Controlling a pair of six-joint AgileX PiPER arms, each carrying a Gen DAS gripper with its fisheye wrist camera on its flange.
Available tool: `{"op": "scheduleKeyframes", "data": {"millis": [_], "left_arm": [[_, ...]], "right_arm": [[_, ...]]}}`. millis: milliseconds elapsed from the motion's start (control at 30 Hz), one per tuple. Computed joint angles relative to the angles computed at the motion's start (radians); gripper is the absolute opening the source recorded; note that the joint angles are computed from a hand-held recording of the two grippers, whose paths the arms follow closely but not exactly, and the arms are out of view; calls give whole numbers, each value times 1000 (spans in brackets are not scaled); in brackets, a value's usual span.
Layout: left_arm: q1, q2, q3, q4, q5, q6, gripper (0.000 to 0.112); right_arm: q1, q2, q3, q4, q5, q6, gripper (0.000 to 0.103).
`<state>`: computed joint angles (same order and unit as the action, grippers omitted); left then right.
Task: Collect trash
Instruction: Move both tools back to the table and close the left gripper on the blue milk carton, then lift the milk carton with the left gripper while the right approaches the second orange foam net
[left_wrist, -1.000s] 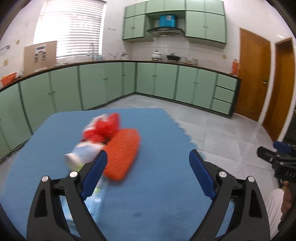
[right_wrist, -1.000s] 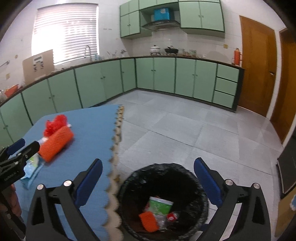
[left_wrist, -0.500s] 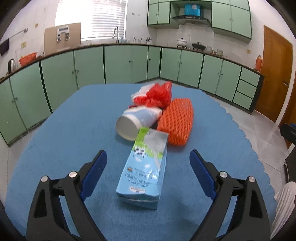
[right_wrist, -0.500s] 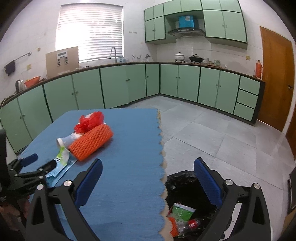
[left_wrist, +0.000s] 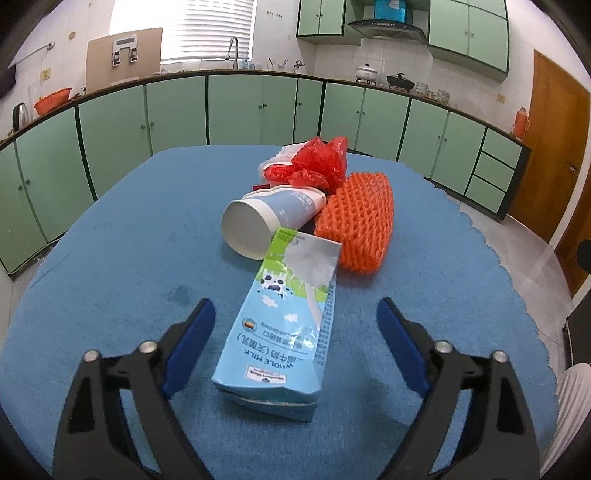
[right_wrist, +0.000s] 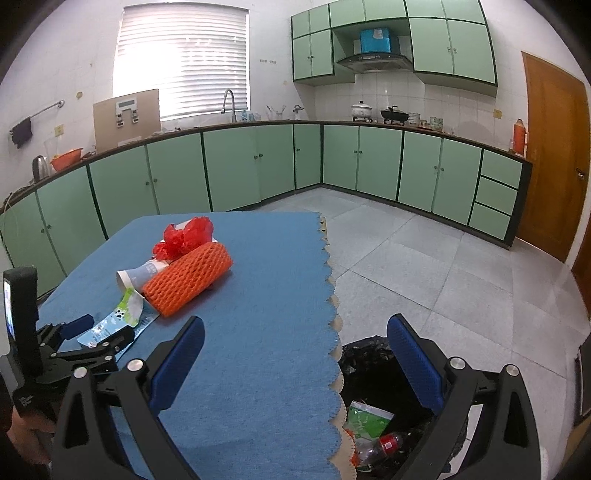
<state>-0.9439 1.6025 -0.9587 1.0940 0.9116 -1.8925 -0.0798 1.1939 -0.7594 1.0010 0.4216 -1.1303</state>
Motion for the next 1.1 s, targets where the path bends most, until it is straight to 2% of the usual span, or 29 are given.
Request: {"op": "scheduleKeyframes", "data": {"millis": [133,267,400,433,467,600,667,733,767,800,900,1100], "left_arm": [[5,5,-4,-7,-15,6,65],[11,10,-6,-15,-35,14,46],[5,19,-16,-15,-23,17,42],[0,21,-18,-13,-11,9,35],[-3,19,-15,-6,-5,-2,21],[-5,0,0,10,-11,-18,14],[-5,-3,0,-4,-15,-1,15],[1,-6,-3,-34,-26,16,27],[-1,-7,-6,-36,-24,16,49],[-9,-6,-7,-25,-11,7,62],[-24,3,-22,-10,6,18,70],[27,77,-103,-144,-20,176,72]], "right_arm": [[10,0,6,-7,-8,8,97],[10,-3,10,-9,-6,11,97],[12,-2,11,-14,-6,17,97],[13,-2,10,-19,-6,20,97],[13,-2,10,-23,-5,25,97],[24,1,9,-38,-9,46,97],[25,4,7,-38,-7,48,97],[27,8,6,-38,-7,46,97],[28,12,3,-39,-7,46,97],[29,13,3,-40,-7,44,97],[30,14,8,-38,-11,38,97],[16,24,4,-22,-9,31,97]]}}
